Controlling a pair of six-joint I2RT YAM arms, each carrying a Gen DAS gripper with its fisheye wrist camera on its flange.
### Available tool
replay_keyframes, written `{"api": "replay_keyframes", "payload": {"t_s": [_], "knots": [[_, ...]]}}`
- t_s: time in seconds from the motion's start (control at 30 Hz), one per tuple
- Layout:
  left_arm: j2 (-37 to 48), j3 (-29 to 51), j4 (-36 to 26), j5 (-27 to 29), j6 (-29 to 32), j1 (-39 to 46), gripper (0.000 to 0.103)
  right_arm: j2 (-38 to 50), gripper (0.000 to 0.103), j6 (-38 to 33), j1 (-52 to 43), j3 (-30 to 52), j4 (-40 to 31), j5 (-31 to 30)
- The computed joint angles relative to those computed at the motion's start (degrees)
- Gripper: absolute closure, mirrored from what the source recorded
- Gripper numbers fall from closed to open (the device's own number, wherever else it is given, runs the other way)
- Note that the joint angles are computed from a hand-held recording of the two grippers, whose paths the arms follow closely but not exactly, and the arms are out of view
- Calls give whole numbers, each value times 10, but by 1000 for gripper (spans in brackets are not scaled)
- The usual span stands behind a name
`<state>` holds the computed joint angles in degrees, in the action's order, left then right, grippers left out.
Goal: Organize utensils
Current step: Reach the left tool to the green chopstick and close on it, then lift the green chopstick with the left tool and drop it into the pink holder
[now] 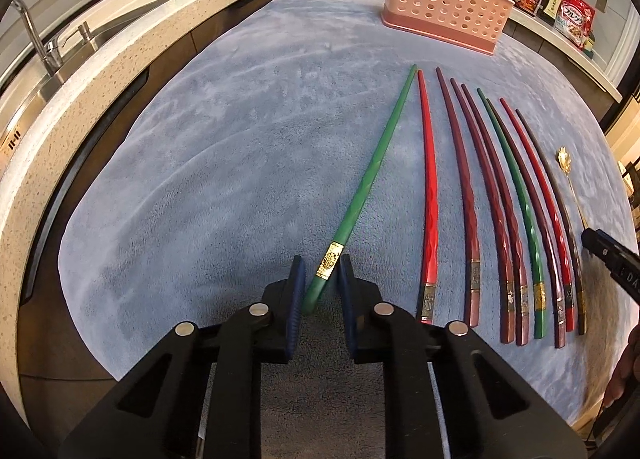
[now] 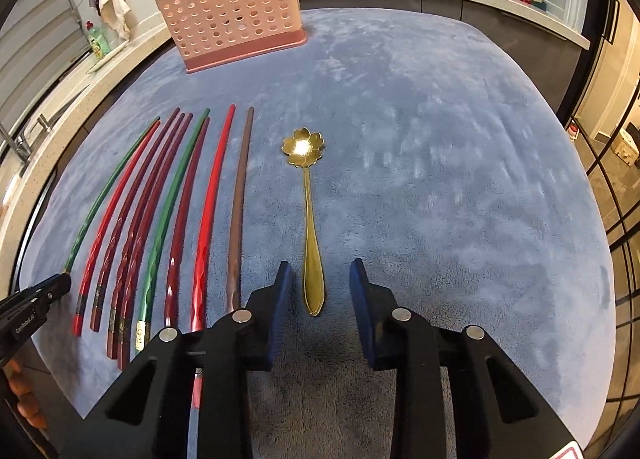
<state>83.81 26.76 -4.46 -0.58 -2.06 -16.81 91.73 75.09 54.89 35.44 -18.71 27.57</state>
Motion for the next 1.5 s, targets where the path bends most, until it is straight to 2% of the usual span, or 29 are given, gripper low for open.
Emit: {"api": "replay_keyframes", "payload": {"t_s": [0.17,0.27,0.43,0.7,0.9,1.1,1.17,1.5], "knots": [[0,0,0,-1,-1,-1,87,-18,91,3,-4,-22,22,-3],[-3,1,-6,8,-2,4,91,-36,92,10,0,-36,29,-3],[-25,-5,-26,31,-4,13,96,-59,92,32,28,-36,-2,14],[-98,-29,-66,29,-4,13,96,-110,93,88,84,-25,-90,56],[-180,-26,-123,42,6,30,96,-154,93,127,118,-8,-164,92],[-224,20,-166,56,6,39,96,-192,94,104,109,15,-209,119],[-230,39,-174,58,5,41,96,-202,101,87,100,22,-215,124],[-197,135,-170,68,10,62,96,-226,101,2,45,51,-206,134]]}}
